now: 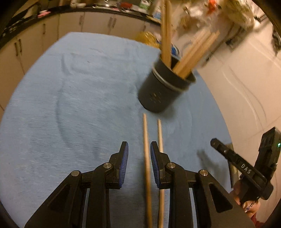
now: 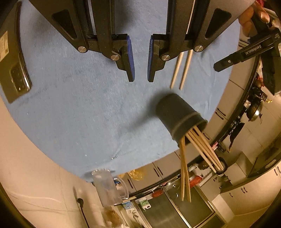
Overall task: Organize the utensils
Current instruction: 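Lower both grippers to the last chopsticks on the cloth and grasp one each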
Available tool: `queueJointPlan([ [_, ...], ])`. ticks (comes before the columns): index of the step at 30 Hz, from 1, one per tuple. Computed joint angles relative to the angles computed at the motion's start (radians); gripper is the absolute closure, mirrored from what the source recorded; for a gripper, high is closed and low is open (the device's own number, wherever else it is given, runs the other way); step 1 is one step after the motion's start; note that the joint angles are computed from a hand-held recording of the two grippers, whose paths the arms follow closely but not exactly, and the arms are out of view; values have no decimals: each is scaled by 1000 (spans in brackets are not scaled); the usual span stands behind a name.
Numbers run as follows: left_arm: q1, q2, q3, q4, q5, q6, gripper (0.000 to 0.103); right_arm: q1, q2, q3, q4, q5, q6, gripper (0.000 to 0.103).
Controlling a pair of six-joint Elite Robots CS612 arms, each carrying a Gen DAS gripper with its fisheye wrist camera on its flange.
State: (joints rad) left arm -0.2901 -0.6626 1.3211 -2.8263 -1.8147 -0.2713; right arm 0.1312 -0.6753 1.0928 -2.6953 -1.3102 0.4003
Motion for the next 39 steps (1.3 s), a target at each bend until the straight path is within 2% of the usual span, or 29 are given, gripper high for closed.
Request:
queueJointPlan([
  [4, -17, 21, -48, 105, 8, 49, 79, -3, -8, 12, -14, 2, 8, 87],
  [9, -35, 47, -98, 174, 59, 86, 81, -6, -13, 18, -26, 3, 9, 87],
  [10, -38, 50, -104, 181, 73, 84, 88, -7, -14, 19, -28, 4, 10, 87],
  [13, -40, 52, -106, 182, 107, 80, 97, -8, -12, 12, -19, 12, 10, 87],
  [18, -28, 29, -61, 152, 154, 24, 97, -3, -4, -15, 20, 27, -7, 87],
  [24, 8, -2, 13, 86, 135, -74, 97, 16, 38, -112, 175, 82, -61, 87],
  [26, 15, -7, 28, 70, 120, -89, 97, 24, 63, -165, 252, 107, -79, 87],
  [30, 18, -8, 31, 59, 103, -88, 96, 42, 118, -279, 379, 114, -94, 87],
  [36, 25, -15, 50, 36, 84, -77, 96, 70, 200, -454, 570, 44, -107, 86],
  [39, 26, -9, 41, 38, 89, -68, 96, 82, 223, -506, 608, -4, -115, 86],
])
